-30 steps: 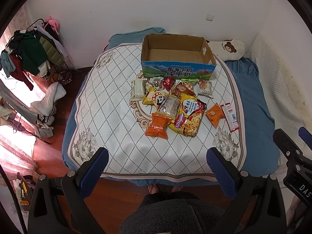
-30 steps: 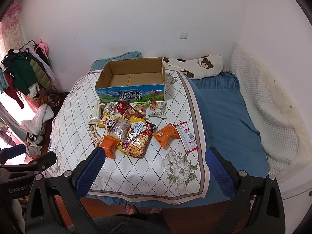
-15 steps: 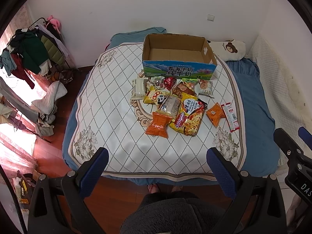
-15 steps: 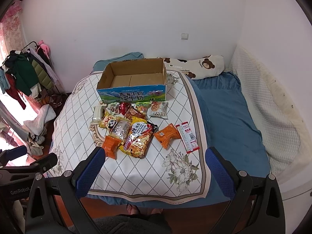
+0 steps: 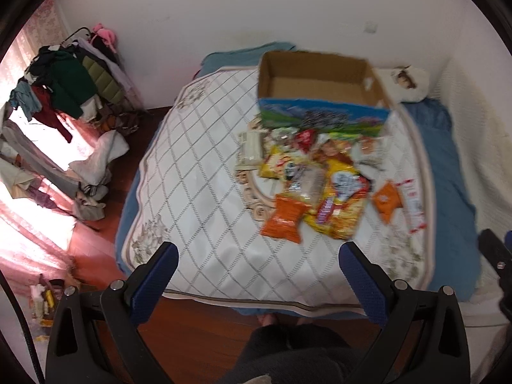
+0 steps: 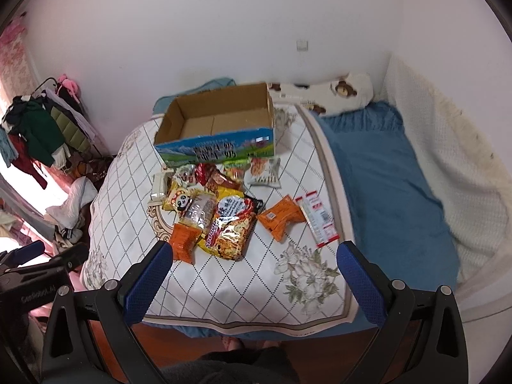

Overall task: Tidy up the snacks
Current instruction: 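Grasp the orange bag with left tool while right tool grasps the Cheese Buldok noodle pack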

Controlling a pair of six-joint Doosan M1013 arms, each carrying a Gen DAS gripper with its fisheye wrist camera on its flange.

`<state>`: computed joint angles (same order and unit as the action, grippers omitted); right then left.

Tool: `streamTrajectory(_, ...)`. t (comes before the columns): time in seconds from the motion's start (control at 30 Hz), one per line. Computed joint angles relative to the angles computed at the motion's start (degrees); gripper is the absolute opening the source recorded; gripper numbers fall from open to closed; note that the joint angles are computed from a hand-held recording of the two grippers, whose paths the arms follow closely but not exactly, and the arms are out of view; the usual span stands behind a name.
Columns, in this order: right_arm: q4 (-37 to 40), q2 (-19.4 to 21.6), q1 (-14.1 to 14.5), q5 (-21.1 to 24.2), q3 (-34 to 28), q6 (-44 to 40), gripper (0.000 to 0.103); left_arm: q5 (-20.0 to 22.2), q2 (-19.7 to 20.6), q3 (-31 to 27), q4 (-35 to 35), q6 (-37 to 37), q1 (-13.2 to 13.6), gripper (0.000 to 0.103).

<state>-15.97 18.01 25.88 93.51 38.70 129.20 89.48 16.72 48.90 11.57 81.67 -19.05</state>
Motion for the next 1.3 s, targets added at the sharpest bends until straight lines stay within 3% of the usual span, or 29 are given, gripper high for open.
streamTrajectory(0.2,9.3,0.8,-4.0,-5.3,7.1,0.8,0.103,1.3,4.3,1.5,4.4,2.6,0.0,0.103)
streamTrajectory(0.33,13.9,2.1,-5.6,-7.8,10.5,-0.2,0.103,2.7,7.0,2.0,3.2,5.3,0.4,0.103)
streamTrajectory(0.53,16.5,5.6,-6.6,-7.9,11.1,1.4,0.103,5.2,12.0,0.5,1.4,10.2,0.3,0.103)
streamTrajectory(0.67,16.3,8.0,-6.7,-5.9,9.2,2.2,0.103,6.5,15.5,-1.1,-2.5,14.0,0.9,0.100)
streamTrajectory(0.73,15.4,9.3,-6.5,-4.3,7.7,2.6,0.103,7.4,16.8,-1.7,-4.2,15.5,1.3,0.074)
streamTrajectory(0.8,15.8,10.7,-6.5,-2.8,6.3,3.6,0.103,9.4,18.2,-2.3,-7.0,15.9,2.1,0.055)
streamTrajectory(0.83,15.8,11.5,-6.6,-2.2,5.3,3.9,0.103,10.3,18.7,-2.6,-9.1,15.4,2.7,0.052)
streamTrajectory(1.03,17.9,17.4,-7.0,1.0,-1.1,6.7,0.103,8.1,17.4,-1.9,-10.6,11.7,6.1,0.048)
streamTrajectory(1.2,20.7,22.9,-7.3,7.3,-7.1,9.0,0.103,11.7,18.9,-3.9,-15.6,8.7,9.6,0.050)
streamTrajectory(1.23,20.9,23.7,-7.2,8.5,-7.9,8.9,0.100,12.4,19.2,-4.2,-16.4,8.4,9.9,0.050)
streamTrajectory(1.27,21.2,24.5,-7.1,10.4,-8.8,8.5,0.090,12.8,19.4,-4.4,-16.6,8.7,10.0,0.050)
streamTrajectory(1.3,21.1,24.6,-7.0,10.5,-8.8,8.1,0.090,13.0,19.4,-4.5,-16.3,9.2,10.0,0.050)
